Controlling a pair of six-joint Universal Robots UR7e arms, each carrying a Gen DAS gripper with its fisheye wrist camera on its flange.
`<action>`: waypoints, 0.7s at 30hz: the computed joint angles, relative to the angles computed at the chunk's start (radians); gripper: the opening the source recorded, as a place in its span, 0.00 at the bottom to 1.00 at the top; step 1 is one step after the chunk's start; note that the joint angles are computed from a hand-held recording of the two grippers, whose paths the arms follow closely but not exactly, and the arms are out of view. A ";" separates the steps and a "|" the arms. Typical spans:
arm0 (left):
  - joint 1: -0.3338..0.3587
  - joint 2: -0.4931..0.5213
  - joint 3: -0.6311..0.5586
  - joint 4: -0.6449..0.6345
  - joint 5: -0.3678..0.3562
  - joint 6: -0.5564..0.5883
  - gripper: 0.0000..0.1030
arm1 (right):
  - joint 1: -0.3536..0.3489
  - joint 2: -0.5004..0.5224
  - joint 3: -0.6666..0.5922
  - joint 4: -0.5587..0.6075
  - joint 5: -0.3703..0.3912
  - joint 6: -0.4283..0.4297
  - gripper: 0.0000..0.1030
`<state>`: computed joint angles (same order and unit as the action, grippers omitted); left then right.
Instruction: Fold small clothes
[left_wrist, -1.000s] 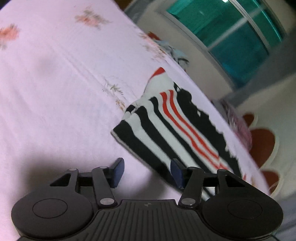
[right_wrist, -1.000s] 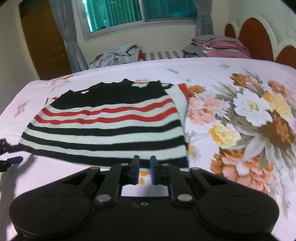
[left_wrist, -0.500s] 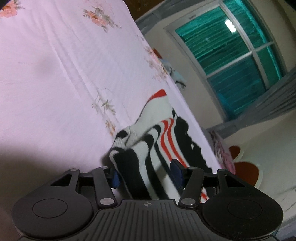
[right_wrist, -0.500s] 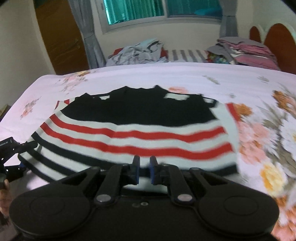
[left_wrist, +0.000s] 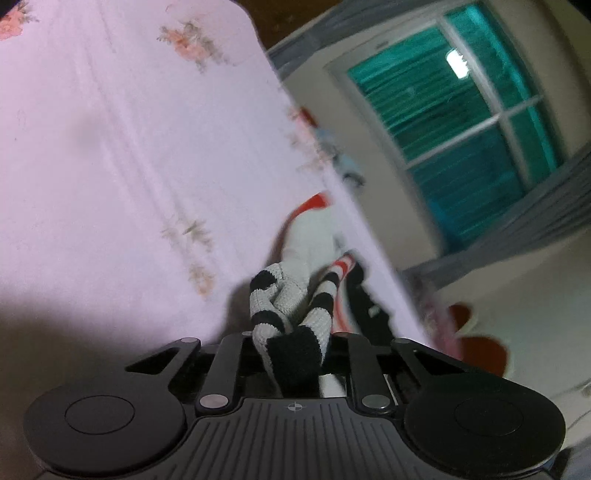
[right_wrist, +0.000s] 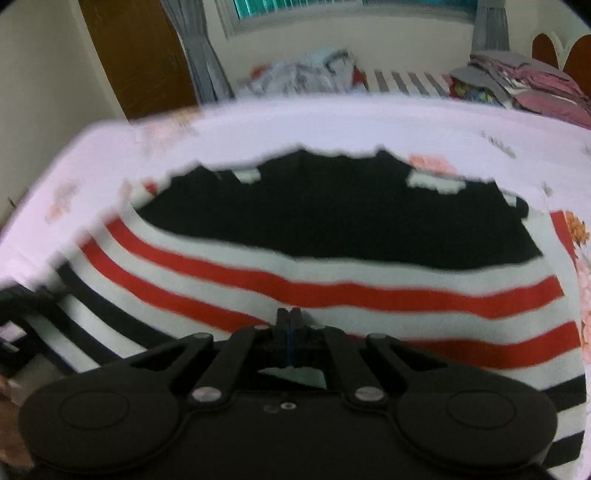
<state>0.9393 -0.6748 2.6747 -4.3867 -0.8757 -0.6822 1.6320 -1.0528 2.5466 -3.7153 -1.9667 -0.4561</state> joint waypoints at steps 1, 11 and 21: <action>0.041 -0.005 -0.009 0.017 -0.042 -0.011 0.16 | -0.001 -0.002 -0.003 0.007 0.000 0.011 0.00; -0.085 -0.039 -0.003 0.103 0.106 -0.013 0.15 | 0.009 -0.021 -0.015 0.063 -0.016 -0.021 0.00; -0.292 -0.163 0.000 0.346 0.259 -0.032 0.14 | -0.046 -0.088 -0.012 0.159 0.077 -0.069 0.00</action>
<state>0.6475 -0.8382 2.6748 -4.0403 -0.6166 -0.7144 1.5861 -1.1408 2.5342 -3.5559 -1.8902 -0.5252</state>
